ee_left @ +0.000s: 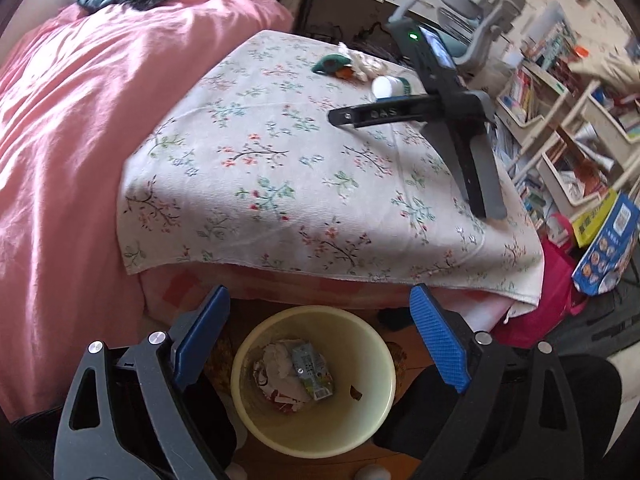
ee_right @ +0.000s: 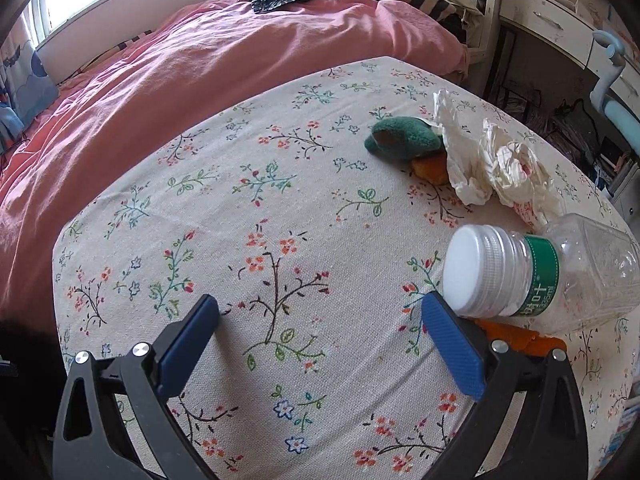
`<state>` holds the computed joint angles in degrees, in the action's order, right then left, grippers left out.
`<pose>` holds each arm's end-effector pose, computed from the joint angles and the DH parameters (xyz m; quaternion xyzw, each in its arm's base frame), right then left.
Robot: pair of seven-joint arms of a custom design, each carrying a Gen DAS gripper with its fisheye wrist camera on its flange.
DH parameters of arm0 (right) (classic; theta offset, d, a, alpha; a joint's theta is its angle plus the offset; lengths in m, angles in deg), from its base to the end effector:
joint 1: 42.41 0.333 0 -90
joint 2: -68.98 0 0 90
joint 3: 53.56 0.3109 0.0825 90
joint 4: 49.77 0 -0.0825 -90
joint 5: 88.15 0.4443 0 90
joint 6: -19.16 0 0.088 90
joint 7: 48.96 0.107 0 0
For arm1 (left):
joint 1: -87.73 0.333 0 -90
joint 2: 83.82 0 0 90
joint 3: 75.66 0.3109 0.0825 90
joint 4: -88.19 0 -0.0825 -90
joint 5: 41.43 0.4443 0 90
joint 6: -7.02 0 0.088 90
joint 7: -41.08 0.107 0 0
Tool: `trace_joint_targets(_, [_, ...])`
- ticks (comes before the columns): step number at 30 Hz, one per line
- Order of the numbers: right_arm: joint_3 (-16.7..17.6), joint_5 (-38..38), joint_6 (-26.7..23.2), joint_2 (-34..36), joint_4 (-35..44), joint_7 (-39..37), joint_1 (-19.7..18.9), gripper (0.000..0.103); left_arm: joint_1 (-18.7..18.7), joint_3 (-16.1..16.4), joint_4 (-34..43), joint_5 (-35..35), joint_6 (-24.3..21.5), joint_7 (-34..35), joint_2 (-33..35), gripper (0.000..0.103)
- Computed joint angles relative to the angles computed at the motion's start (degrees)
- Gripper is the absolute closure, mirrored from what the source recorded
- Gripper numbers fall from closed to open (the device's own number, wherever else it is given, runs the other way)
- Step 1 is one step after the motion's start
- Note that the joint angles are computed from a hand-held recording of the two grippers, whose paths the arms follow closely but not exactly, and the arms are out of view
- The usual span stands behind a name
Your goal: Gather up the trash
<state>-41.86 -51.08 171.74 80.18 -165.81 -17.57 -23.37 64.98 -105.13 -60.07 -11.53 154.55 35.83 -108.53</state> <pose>0.5836 0.3228 0.3570 -0.9185 0.2538 -0.0609 0.2970 0.2989 -0.3846 0.3821 -0.7788 0.5426 -0.2652 0.1697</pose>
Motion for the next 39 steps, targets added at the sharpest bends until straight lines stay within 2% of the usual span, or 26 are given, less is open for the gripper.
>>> trace_joint_targets(6, [0.0,-0.1,0.0,0.0,0.0,0.0,0.0,0.006,-0.7,0.3,1.0,0.3,0.2,1.6,1.5,0.015])
trace_joint_targets(17, [0.0,-0.1,0.0,0.2,0.2,0.1,0.0,0.006,0.4,-0.2,-1.1,0.0,5.9,1.4,-1.3,0.015])
trace_joint_targets(25, [0.0,-0.2,-0.1,0.2,0.3,0.2,0.0,0.006,1.3,-1.2,-1.0,-0.9,5.1,1.3,-1.4,0.015])
trace_joint_targets(33, [0.1,-0.2,-0.1,0.1,0.2,0.2,0.0,0.006,0.6,-1.1,0.2,-0.3,3.0,2.0,0.2,0.015])
trace_joint_targets(39, [0.0,-0.2,-0.1,0.1,0.2,0.2,0.0,0.006,0.1,-0.5,-0.9,-0.5,4.3,1.4,-0.8,0.015])
